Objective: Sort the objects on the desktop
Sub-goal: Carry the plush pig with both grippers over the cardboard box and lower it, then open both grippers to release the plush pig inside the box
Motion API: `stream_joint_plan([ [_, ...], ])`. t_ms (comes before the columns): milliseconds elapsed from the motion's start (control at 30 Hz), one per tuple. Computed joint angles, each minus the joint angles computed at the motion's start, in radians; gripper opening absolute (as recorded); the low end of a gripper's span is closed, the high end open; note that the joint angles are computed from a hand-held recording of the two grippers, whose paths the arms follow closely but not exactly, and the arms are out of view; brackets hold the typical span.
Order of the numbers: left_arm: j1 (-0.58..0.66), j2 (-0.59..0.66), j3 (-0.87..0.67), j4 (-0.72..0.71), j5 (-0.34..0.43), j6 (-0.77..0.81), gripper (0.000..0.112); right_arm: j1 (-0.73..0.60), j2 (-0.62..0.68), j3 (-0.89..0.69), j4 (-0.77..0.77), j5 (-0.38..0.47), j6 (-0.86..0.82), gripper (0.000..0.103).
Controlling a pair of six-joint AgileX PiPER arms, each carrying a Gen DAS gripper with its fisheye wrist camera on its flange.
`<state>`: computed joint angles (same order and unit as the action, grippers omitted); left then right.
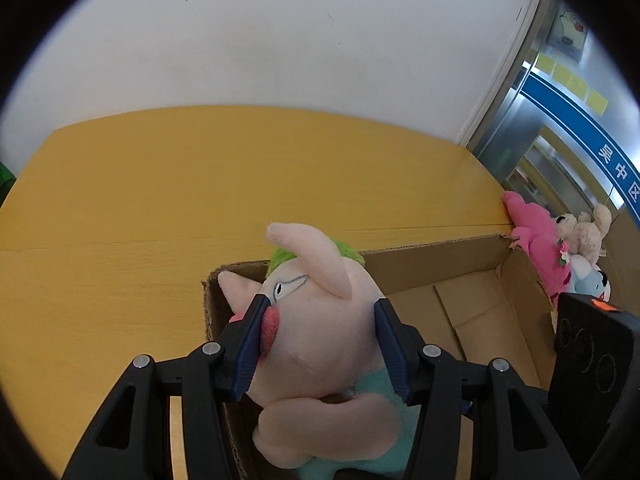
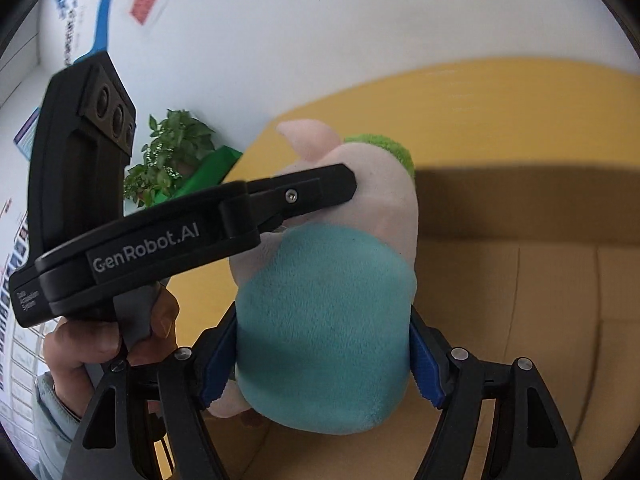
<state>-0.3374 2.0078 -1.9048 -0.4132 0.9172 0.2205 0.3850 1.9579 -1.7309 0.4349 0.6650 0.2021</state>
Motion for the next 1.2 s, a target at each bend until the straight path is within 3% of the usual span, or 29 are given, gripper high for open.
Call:
stream_joint_plan([
  [133,-0.003,0.043,-0.056,0.019,0.047,-0.001,0.052,0.000,0.043,0.008,0.084,0.006,-0.027,0.073],
  [267,0.022,0.063,-0.063,0.021,0.052,-0.003,0.053,0.004,0.066,-0.019,0.097,0.024,-0.032,0.083],
  [500,0.096,0.069,-0.093,-0.073,0.095,-0.040,0.055,-0.009,0.065,-0.034,0.078,0.062,-0.016,0.089],
  [633,0.132,-0.067,0.035,-0.134,0.026,0.008,0.055,0.005,0.008,-0.027,0.007,0.079,0.016,0.089],
  [733,0.118,-0.230,0.190,-0.094,-0.064,0.032,0.057,0.025,-0.077,0.000,-0.072,0.073,0.040,0.092],
  [800,0.074,-0.361,0.302,0.015,-0.134,-0.009,0.061,0.072,-0.174,0.043,-0.263,0.058,0.158,0.103],
  [833,0.030,-0.417,0.351,0.115,-0.178,-0.082,0.062,0.093,-0.240,0.103,-0.363,0.028,0.208,0.103],
  [900,-0.052,-0.551,0.480,0.315,-0.267,-0.213,0.075,0.148,-0.429,0.281,-0.563,0.045,0.339,0.103],
  [933,-0.094,-0.629,0.549,0.415,-0.301,-0.279,0.078,0.187,-0.478,0.318,-0.663,0.064,0.420,0.103],
  [1000,-0.188,-0.747,0.642,0.615,-0.328,-0.458,0.080,0.290,-0.540,0.316,-0.863,0.185,0.585,0.103],
  [1067,-0.318,-0.827,0.698,0.814,-0.304,-0.658,0.081,0.392,-0.617,0.372,-1.047,0.283,0.745,0.103],
  [1200,-0.597,-0.918,0.778,1.140,-0.164,-1.035,0.081,0.613,-0.772,0.494,-1.223,0.509,0.942,0.103],
])
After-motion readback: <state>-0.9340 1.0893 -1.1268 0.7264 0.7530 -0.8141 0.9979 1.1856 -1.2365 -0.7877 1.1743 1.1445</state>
